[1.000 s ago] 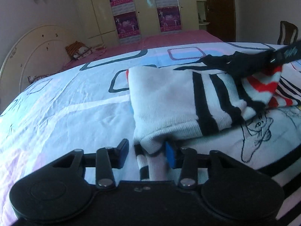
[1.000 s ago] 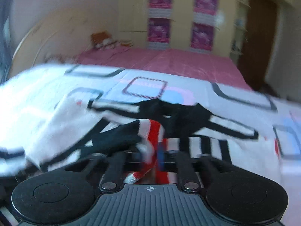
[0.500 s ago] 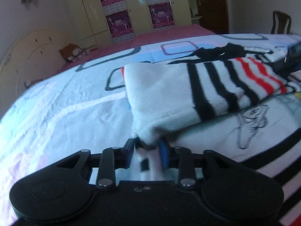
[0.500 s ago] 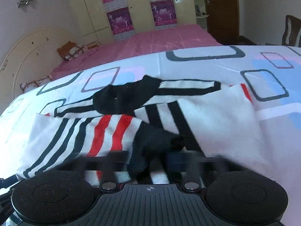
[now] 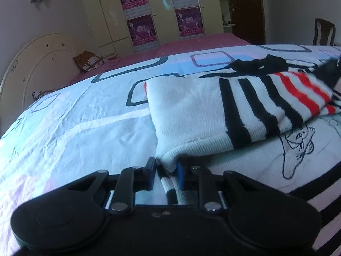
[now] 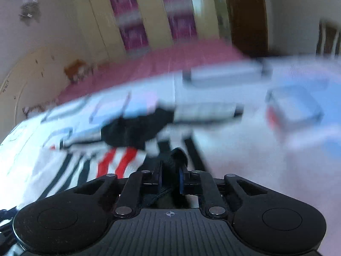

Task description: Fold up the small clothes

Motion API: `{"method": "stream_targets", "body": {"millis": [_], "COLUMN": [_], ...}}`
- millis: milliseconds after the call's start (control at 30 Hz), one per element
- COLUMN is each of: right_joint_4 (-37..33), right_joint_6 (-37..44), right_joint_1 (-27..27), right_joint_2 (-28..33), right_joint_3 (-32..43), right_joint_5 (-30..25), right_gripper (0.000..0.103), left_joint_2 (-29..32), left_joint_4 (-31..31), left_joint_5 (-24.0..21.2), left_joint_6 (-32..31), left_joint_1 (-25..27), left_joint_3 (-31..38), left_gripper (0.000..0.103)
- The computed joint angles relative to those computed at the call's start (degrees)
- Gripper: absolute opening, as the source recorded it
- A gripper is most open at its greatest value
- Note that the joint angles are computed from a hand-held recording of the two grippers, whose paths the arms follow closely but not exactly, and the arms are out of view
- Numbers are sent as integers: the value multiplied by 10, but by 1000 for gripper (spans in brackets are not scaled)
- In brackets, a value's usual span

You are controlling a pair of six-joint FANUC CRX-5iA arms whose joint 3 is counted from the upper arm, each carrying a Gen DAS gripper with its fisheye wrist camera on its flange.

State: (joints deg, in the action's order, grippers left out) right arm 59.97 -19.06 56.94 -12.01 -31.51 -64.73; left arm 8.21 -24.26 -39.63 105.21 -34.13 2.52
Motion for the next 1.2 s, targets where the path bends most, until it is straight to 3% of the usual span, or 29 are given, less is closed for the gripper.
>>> {"method": "stream_targets", "body": {"millis": [67,200,267,367,433,500,533,567,600,700,767,833,933,1067,1200], "right_joint_4": [-21,-142,-134,-111,-104,-107,-106,-102,-95,-118,-146,-152,-142,-100,-49], "right_joint_6": [36,67,35,1,-4,-6,-10,-15,-18,4,29,37,35,42,39], "right_joint_1": [9,-8,-2,-9,-26,-46,-54,-57,-59,-69,-73,-68,-66,-54,-34], "right_joint_2": [9,-16,-36,-56,-57,-54,-49,-46,-45,-33,-23,-11,-9,-11,-15], "right_joint_3": [6,1,-14,-27,-24,-19,-18,-17,-20,-10,2,13,11,6,-1], "right_joint_5": [-29,19,21,37,59,87,98,103,111,139,150,134,128,111,59], "right_gripper": [0,0,0,1,3,23,60,75,75,72,48,47,11,10,9], "left_joint_2": [-1,-2,-6,-24,-37,-49,-52,-54,-51,-31,-10,19,60,106,134], "left_joint_4": [8,32,64,128,164,193,201,211,214,223,221,227,253,275,259], "left_joint_5": [3,-2,-2,10,14,18,22,28,29,30,28,19,5,-6,-12], "left_joint_6": [-7,-36,-66,-112,-128,-136,-134,-134,-129,-112,-101,-99,-95,-76,-52], "left_joint_1": [3,10,20,40,52,60,63,67,68,74,76,80,87,92,87], "left_joint_3": [-2,-2,-9,-32,-45,-53,-54,-54,-49,-26,-3,24,60,102,138], "left_gripper": [20,20,20,30,32,34,36,40,45,46,46,46,45,45,45]}}
